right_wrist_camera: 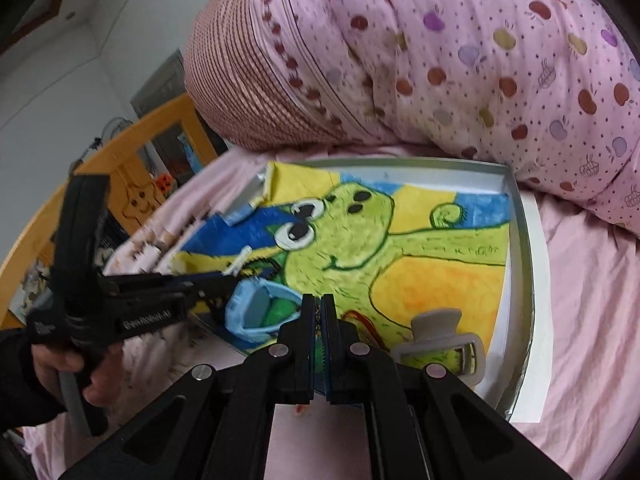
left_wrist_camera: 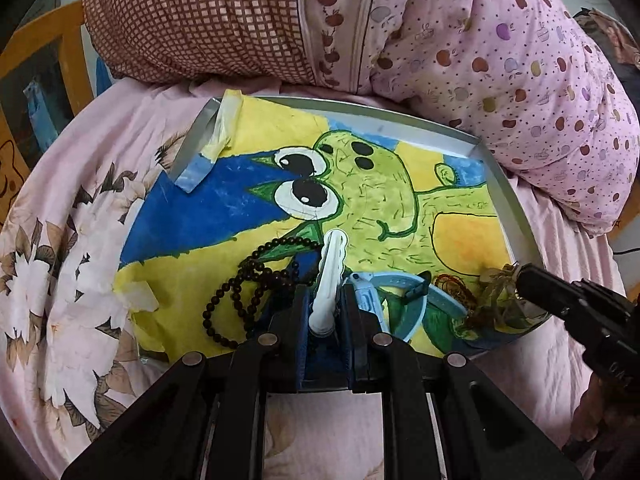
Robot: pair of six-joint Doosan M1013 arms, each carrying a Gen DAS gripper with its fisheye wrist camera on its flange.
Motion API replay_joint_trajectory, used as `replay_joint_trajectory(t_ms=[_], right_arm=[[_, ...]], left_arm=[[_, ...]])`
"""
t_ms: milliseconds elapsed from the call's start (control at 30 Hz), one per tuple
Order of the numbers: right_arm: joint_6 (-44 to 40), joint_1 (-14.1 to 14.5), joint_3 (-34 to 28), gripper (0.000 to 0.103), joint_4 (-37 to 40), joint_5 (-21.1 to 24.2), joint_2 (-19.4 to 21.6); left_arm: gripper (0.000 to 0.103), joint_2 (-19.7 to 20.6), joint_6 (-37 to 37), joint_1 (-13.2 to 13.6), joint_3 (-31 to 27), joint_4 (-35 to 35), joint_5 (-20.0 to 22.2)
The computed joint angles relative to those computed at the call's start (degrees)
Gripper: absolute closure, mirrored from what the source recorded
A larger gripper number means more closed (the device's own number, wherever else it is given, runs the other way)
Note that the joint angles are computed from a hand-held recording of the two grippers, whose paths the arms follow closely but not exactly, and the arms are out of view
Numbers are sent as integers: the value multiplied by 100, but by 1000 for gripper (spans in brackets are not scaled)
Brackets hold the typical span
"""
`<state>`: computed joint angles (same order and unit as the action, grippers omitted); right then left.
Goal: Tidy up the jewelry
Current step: 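Lower the clip into the tray and open the left tool while the right tool releases the chain there, then move both open tools back over the remaining bangles and hair tie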
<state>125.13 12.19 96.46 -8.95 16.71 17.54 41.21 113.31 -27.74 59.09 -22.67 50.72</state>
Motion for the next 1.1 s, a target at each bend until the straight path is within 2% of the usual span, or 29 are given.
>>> replay_joint_trajectory(t_ms=[233,300,367,400,433,500,600,700,833,900,967,1033,1100], right_arm=[[381,42,-137,98,-382,525,66],[554,57,-121,91,-575,601,26],[798,83,-92,75,-854,628,-22],[903,95,-72,73,-973,637,-56],[968,104,-73,70,-1048,663,-69],[1166,132,-59,69,-1277,743,-126],[1603,178,1,59,-1661,766,-231],[2213,260,58,45,-2250,816,-342],[2845,348,161,26,-2812,746,-497],[3283,419,214,21,-3243,755,-578],[3631,486,261,13,-3601,763,-643],[3934,549,309,10,-3903,769,-701],[4389,636,365,3,-4348,836,-762]], left_arm=[[90,72,-429,9,-149,77,317],[84,101,-571,25,-226,61,460],[72,63,-679,28,-201,104,421],[62,25,-672,40,-154,56,354],[56,-9,-670,48,-112,23,294],[55,-80,-640,70,-36,-73,209],[54,-177,-542,96,63,-186,177],[42,-332,-459,114,264,-288,-2],[37,-554,-237,153,546,-492,-230],[30,-664,-152,163,674,-513,-363],[28,-800,19,186,861,-661,-583],[17,-885,161,211,967,-797,-654],[13,-992,307,238,1105,-943,-784]])
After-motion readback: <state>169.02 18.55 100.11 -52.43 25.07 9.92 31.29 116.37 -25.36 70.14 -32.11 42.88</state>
